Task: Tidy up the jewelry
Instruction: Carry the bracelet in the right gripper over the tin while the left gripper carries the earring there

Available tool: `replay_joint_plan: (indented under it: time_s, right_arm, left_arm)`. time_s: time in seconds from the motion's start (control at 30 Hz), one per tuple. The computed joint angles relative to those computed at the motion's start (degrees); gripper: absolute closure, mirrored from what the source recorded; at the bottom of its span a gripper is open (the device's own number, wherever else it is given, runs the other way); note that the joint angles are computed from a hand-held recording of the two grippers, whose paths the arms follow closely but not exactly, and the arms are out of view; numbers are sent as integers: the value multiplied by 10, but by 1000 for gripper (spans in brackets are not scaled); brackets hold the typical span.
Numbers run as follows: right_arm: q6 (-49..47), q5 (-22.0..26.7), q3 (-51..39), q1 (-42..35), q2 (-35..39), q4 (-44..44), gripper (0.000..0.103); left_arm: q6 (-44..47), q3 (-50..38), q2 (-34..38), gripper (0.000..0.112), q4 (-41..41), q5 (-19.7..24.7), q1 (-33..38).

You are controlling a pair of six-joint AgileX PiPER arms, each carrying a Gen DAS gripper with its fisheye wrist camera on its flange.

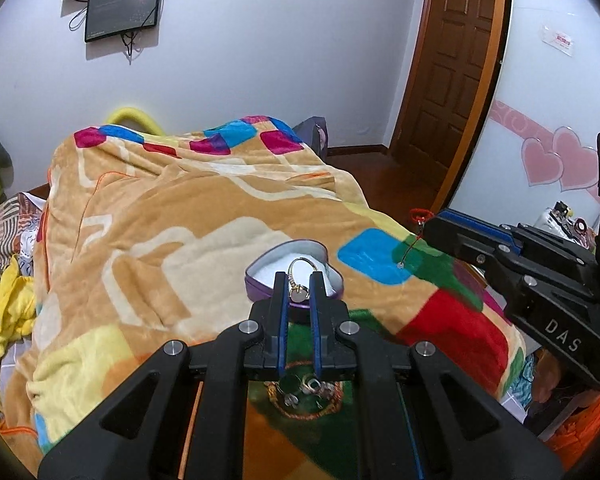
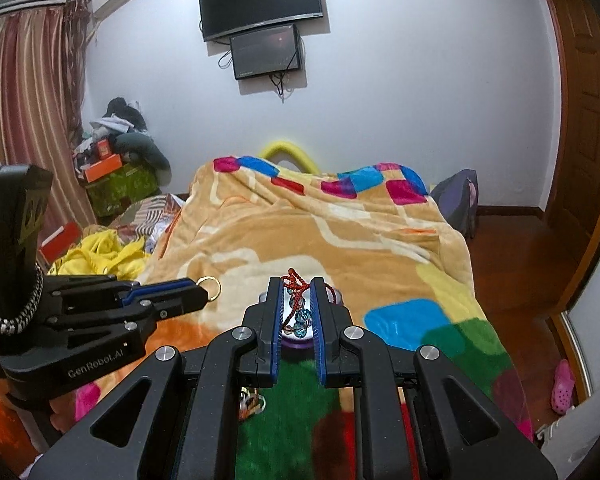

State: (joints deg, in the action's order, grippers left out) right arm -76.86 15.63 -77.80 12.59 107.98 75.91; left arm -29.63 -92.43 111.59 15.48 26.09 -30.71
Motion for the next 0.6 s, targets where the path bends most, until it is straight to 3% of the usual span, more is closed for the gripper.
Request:
replay_joint_plan:
  time_s: [0.2, 0.43, 0.6]
  right_arm:
    - [46, 4, -59, 3, 40, -40, 91]
    - [158, 18, -136, 4, 93, -157, 91]
    - [250, 56, -206, 4, 140, -251, 91]
  left_arm:
    - [84, -59, 42, 104, -79, 22, 25]
    - [163, -152, 111, 104, -161, 69, 53]
    - [194, -221, 159, 104, -197, 112, 68]
